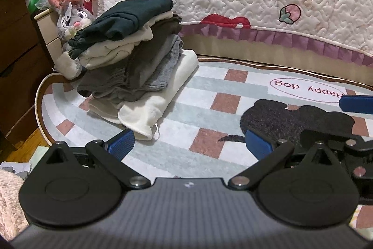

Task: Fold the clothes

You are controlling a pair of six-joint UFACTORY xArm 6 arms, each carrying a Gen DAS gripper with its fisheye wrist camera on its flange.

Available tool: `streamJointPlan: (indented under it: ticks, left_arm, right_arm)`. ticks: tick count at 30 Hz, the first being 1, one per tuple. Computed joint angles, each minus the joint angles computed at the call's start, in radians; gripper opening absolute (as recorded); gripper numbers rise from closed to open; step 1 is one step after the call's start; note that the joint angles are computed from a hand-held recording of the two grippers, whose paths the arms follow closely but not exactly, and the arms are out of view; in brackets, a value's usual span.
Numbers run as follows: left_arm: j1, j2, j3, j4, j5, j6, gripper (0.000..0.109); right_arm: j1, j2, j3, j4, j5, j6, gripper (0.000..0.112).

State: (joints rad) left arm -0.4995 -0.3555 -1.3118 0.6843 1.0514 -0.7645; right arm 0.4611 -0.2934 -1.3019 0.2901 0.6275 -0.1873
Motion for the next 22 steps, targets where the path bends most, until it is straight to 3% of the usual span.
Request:
streamJointPlan:
  ticks: [22]
  left_arm:
    - [0.028,0.014,-0.014,-0.059,0.001,0.096,0.103]
  right_arm:
    - [0.015,0.029,-0.032,-0.087,0.023,0.106,0.084]
